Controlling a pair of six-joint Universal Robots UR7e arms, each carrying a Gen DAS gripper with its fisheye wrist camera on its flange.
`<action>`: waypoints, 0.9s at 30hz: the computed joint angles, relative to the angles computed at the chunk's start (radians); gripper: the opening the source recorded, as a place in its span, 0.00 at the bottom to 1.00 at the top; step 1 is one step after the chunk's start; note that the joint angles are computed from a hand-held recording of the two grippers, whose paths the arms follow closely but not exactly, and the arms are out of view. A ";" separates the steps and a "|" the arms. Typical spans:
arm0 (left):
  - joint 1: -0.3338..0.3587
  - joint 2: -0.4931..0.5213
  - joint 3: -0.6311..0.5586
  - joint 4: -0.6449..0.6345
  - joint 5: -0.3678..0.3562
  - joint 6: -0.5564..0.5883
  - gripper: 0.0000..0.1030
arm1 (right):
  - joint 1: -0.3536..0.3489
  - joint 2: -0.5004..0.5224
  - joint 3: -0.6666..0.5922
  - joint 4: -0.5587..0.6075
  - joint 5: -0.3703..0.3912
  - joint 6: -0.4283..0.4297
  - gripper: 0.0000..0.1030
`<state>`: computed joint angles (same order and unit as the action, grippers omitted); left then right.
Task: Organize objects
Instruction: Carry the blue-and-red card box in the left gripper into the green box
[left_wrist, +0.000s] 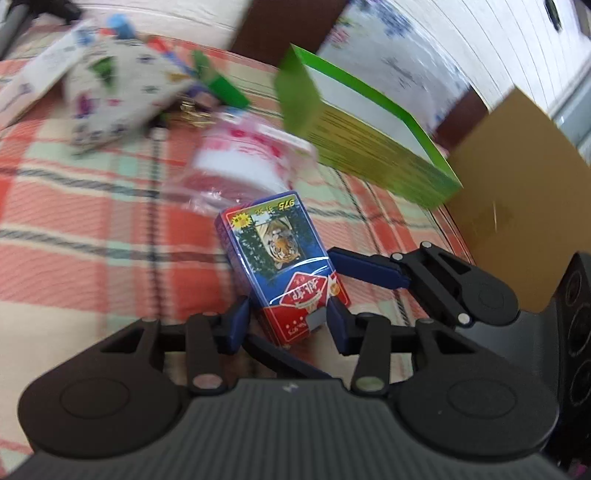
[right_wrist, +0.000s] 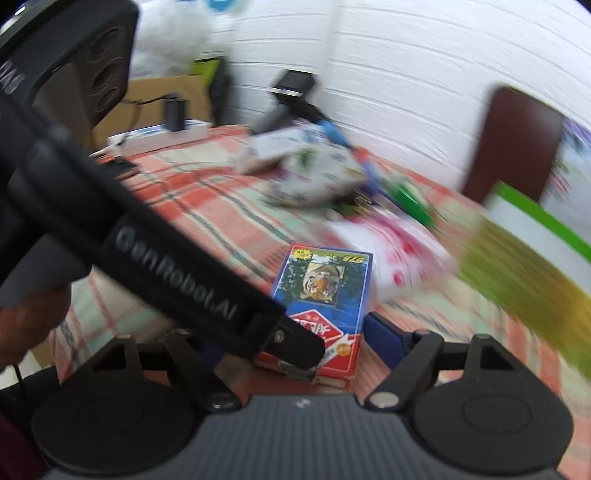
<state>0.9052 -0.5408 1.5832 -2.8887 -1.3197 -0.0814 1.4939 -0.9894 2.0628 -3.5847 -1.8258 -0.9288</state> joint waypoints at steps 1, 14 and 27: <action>-0.006 0.015 -0.017 0.017 -0.010 0.017 0.48 | -0.011 -0.012 0.011 -0.013 -0.003 0.019 0.79; -0.020 0.093 -0.147 0.133 -0.011 0.040 0.41 | -0.081 -0.055 0.100 -0.099 0.020 0.115 0.88; -0.071 0.222 -0.400 0.134 -0.028 0.171 0.31 | -0.118 -0.076 -0.004 -0.304 0.090 0.145 0.59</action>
<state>0.8339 -0.3192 1.1832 -2.7544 -1.3476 0.0893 1.3764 -1.0658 2.0591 -3.8884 -1.7358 -0.7842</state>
